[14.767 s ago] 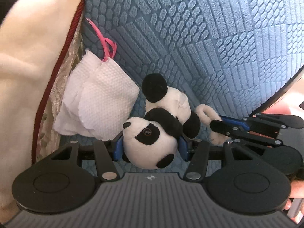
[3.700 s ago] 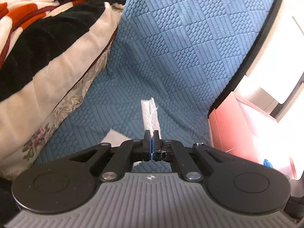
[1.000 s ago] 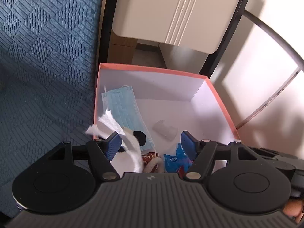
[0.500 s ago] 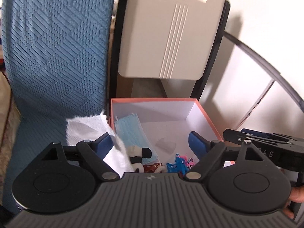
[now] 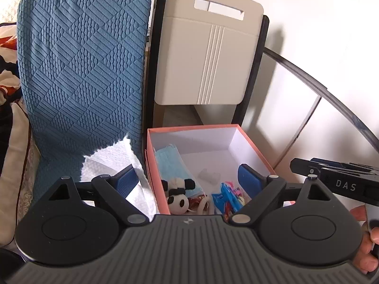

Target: Organize soft objects

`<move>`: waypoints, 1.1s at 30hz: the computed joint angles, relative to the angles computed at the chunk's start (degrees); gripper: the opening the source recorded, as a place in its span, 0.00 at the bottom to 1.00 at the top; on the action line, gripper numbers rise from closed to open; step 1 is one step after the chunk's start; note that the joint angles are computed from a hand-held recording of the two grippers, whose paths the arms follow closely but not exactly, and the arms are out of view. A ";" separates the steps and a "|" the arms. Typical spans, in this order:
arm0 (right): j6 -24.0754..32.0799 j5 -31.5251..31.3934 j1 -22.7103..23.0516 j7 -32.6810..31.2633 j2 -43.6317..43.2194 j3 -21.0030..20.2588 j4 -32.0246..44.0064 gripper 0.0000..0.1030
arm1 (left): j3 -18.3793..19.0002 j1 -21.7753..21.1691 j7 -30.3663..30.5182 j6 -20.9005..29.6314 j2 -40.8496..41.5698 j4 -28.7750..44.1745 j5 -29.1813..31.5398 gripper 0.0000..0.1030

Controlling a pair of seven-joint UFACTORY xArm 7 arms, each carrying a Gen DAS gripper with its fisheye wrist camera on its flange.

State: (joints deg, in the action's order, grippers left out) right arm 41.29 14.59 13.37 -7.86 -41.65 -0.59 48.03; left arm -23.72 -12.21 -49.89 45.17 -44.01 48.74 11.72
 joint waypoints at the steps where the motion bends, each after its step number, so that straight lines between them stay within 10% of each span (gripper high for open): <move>1: 0.02 -0.15 -0.38 0.55 -0.61 0.23 -0.63 0.47 | 0.42 -0.61 0.38 -0.40 -0.13 -0.51 -0.37 0.90; 33: 3.78 9.54 1.10 -5.93 10.98 -5.37 2.35 0.47 | 0.03 -2.34 -1.25 -15.27 19.03 -0.30 4.26 0.90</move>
State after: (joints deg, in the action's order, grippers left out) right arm 45.07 24.13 14.46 -13.79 -30.66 -5.96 50.39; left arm -23.70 -14.55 -51.14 29.91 -24.98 48.44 15.98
